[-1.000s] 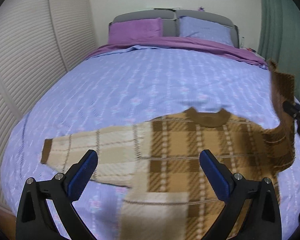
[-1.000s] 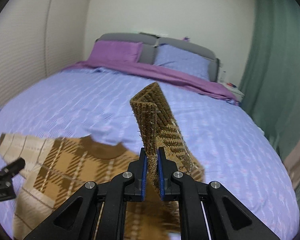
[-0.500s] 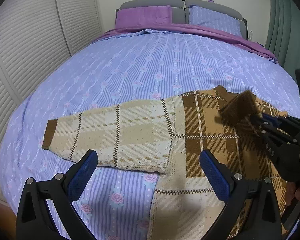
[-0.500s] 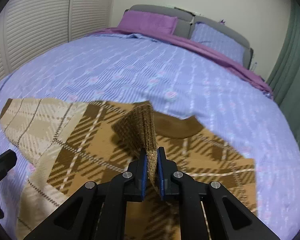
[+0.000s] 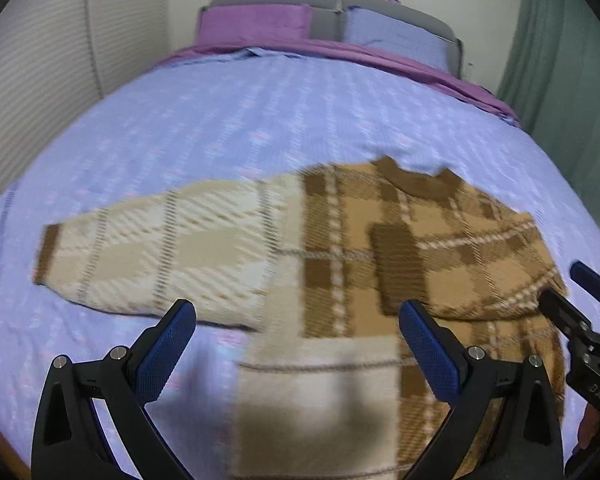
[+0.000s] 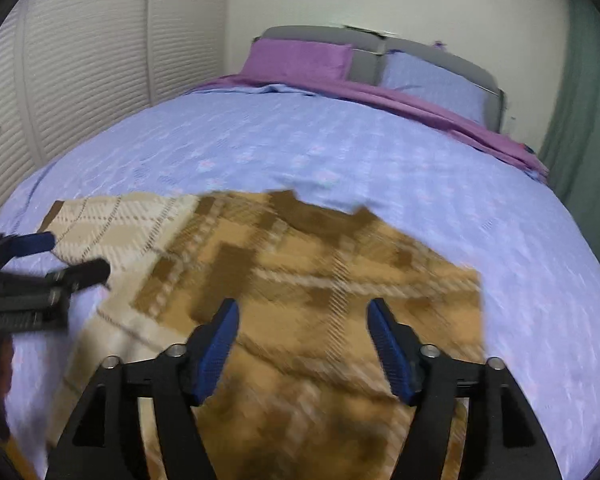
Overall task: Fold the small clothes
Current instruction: 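Lift the cuff with the right gripper and fold the sleeve across the sweater body, then lower the cuff onto the body and open the right gripper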
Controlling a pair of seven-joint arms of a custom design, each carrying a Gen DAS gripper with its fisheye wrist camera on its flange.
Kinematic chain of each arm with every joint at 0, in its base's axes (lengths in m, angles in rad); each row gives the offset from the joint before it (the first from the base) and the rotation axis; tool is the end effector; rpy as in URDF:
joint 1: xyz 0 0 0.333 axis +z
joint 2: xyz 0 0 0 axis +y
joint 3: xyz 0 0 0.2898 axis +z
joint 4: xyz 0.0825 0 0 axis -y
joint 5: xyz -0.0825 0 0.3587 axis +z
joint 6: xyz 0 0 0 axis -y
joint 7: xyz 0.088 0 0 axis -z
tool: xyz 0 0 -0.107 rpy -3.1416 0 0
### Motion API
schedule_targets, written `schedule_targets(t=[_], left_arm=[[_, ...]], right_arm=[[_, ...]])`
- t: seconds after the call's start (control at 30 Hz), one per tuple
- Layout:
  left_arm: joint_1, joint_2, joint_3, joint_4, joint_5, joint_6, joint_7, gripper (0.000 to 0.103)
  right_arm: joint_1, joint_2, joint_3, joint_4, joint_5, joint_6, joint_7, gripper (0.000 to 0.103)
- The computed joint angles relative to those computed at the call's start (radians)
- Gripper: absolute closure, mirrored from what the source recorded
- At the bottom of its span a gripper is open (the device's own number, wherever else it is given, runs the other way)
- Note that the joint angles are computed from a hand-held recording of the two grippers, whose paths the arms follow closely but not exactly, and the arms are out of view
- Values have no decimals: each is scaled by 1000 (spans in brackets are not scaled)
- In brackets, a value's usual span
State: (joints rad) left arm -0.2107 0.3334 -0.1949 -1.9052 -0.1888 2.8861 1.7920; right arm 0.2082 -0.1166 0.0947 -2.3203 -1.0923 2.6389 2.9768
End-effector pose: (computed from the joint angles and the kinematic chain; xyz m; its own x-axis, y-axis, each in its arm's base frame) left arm 0.5957 -0.2325 0.3924 -0.4379 -0.8957 0.0773 -0.7291 0.3035 -0.6135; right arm 0.4732 0.1723 0.4132 -0.2577 -0.9623 0.0871 -0.6879 0.1194 -0.7159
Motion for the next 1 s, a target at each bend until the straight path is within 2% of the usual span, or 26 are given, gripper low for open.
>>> schedule_targets(t=[0.03,0.17,0.23,0.3,0.33,0.57,0.77,0.83,0.87,0.93,0.97,1.0], left_arm=[[27,11,-44,3,-46,-15,47,0],[45,60,-109,46,-156,-113,114,12],[35,85,-120,63,-200,-137,116,20],[29,116,-131,87,-248,-150,111,35],[24,129,-132,96,-269,-148,97,38],[38,193,-171,141,-426,-61,25,42],[-13,230,-156,155,-404,61,-39,46],[-54,236,-116,161,-357,83,-98,57],[-47,237,-120,160,-349,89,-108,65],[-16,243,-148,163,-350,90,-110,78],[11,249,-175,173,-358,81,-92,87],[41,257,-206,182,-369,71,-62,91]], right_arm=[[-1,-42,1,-50,-3,-29,9,31],[-29,-128,5,-169,25,-99,18,31],[-49,-144,-5,-213,31,-76,31,31],[-72,-143,-12,-236,21,-43,41,31],[-81,-139,-8,-238,11,-42,48,31],[-111,-95,-9,-238,-113,-18,148,31],[-131,-87,-34,-252,-167,24,213,32],[-137,-84,-41,-251,-182,34,230,32],[-142,-83,-47,-251,-190,49,243,32],[-150,-83,-55,-253,-200,74,266,32],[-154,-79,-60,-250,-193,83,268,33],[-157,-75,-62,-248,-185,87,268,35]])
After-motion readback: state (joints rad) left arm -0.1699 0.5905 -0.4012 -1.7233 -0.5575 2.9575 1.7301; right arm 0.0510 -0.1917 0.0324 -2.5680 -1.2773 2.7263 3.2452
